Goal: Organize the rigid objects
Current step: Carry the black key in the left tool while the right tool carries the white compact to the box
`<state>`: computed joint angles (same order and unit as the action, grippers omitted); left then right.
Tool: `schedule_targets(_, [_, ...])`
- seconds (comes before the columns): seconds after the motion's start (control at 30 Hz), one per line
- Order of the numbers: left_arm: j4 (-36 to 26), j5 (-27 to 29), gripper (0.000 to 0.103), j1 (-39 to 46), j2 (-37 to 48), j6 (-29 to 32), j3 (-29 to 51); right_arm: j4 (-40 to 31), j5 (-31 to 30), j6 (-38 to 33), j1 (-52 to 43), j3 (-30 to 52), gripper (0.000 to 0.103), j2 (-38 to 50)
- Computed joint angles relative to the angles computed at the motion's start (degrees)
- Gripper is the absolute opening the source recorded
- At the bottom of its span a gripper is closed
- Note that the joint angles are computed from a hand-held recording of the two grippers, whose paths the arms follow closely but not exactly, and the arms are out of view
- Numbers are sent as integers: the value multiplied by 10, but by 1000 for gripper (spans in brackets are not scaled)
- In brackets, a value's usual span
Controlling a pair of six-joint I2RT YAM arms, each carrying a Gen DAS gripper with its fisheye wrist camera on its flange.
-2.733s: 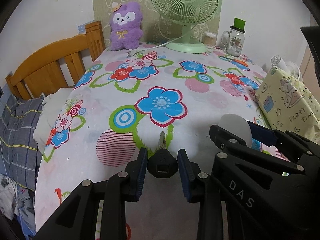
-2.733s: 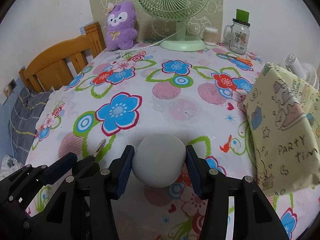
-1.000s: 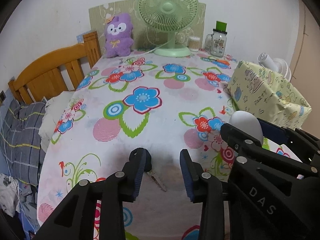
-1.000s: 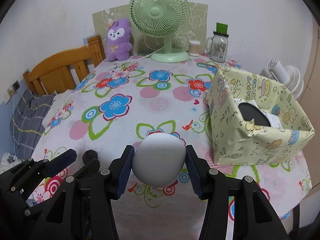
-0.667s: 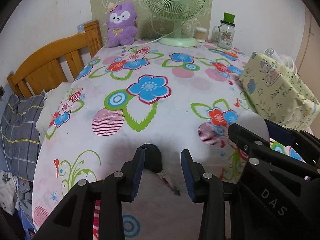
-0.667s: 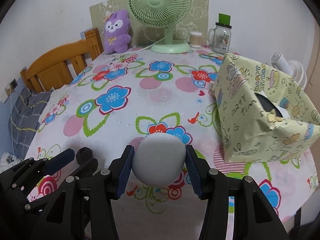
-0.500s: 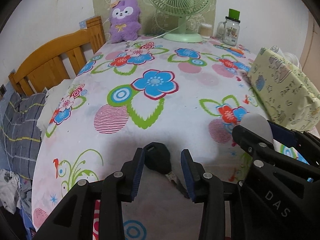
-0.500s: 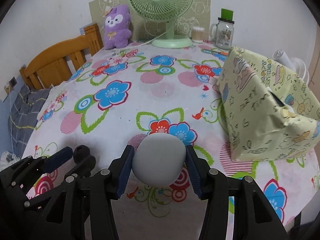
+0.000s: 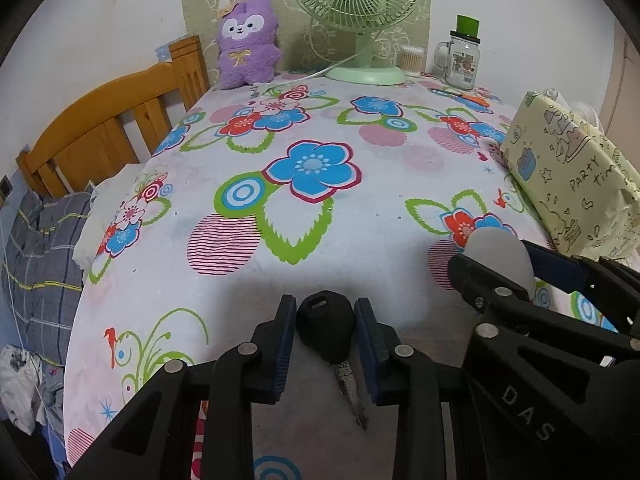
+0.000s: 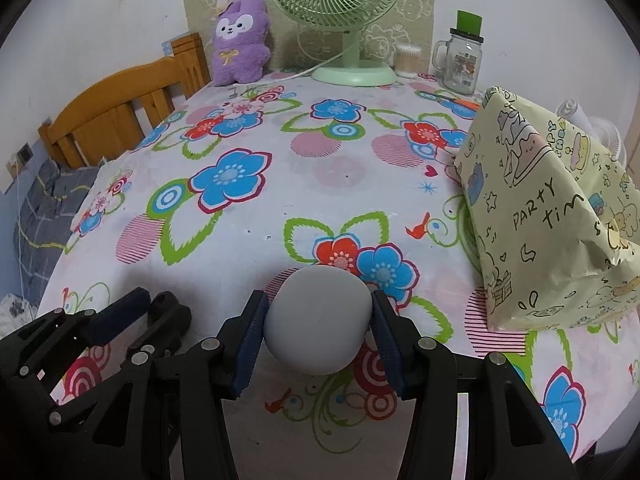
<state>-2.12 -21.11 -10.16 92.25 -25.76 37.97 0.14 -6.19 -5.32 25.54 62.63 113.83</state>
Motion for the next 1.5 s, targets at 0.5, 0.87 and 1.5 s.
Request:
schedule_targets(0.5, [-7, 19, 41, 8, -9, -29, -13, -1, -10, -12, -3, -11, 55, -10])
schedule_targets(0.87, [1, 19, 30, -3, 0, -26, -7, -10, -8, -8, 0, 7, 55, 8])
schedule_targets(1.5, [-84, -37, 30, -61, -49, -45, 50, -32, -27, -20, -36, -14, 55, -75])
